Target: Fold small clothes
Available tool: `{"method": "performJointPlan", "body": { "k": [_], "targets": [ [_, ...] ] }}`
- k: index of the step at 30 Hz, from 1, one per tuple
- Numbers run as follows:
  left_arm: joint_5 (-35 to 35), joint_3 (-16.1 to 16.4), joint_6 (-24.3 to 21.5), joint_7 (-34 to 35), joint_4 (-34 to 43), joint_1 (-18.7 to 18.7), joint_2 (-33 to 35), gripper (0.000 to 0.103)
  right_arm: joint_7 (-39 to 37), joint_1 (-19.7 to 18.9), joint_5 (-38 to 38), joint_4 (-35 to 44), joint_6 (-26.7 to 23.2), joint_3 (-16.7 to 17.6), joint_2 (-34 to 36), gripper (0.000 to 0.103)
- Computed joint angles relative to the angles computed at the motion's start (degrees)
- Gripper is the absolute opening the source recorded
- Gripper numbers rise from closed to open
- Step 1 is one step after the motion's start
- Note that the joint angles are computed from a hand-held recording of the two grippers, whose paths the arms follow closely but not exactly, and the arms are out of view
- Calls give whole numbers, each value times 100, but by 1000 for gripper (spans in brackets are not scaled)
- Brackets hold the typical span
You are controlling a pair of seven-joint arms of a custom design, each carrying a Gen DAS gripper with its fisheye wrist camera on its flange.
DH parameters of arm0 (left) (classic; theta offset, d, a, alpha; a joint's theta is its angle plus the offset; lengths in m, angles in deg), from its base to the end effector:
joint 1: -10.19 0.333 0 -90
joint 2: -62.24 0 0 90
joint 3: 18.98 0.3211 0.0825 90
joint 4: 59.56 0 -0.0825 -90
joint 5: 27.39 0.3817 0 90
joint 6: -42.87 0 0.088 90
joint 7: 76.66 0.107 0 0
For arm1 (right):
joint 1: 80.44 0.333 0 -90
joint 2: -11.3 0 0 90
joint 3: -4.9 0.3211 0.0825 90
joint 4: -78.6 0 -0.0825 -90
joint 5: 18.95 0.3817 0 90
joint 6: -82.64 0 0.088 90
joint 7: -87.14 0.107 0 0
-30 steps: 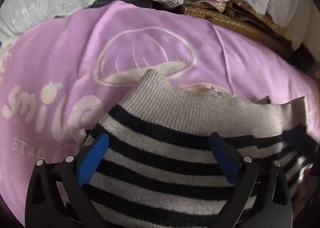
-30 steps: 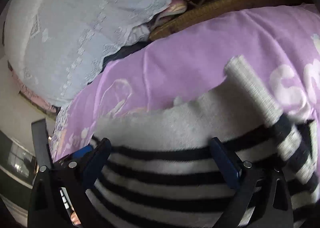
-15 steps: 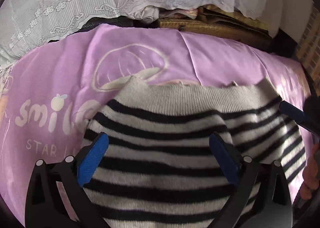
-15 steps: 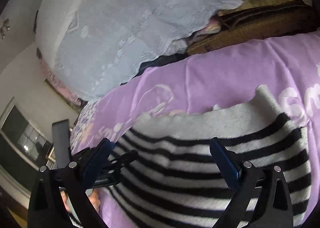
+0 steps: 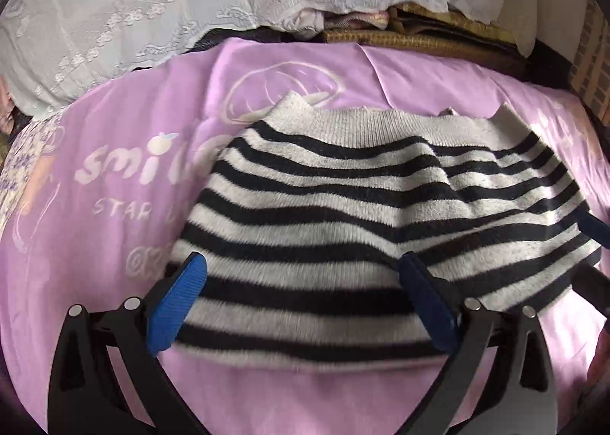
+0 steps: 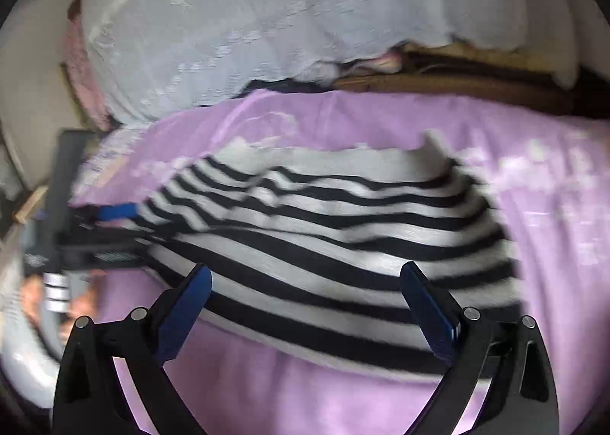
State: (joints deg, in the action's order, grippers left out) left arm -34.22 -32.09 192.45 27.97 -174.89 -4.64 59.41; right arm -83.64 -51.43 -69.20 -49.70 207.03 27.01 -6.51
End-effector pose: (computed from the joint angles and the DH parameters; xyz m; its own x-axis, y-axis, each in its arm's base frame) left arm 0.5176 -0.2742 0.5547 -0.6004 -0.7977 -0.0554 -0.6167 0.5061 -0.6029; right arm 0.3175 0.3694 0.5296 -0.3371 -0.9355 -0.1056 -0.5601 0.2894 -0.7762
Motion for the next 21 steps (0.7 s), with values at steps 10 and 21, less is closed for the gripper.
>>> {"method": "performJointPlan", "body": {
  "k": [10, 21],
  "targets": [
    [1418, -43, 492, -811, -1112, 55, -606, 99, -141, 390, 660, 133, -1476, 94, 346, 100],
    [760, 23, -197, -514, -436, 86, -171, 99, 12, 325, 595, -214, 10, -283, 180, 100]
  ]
}}
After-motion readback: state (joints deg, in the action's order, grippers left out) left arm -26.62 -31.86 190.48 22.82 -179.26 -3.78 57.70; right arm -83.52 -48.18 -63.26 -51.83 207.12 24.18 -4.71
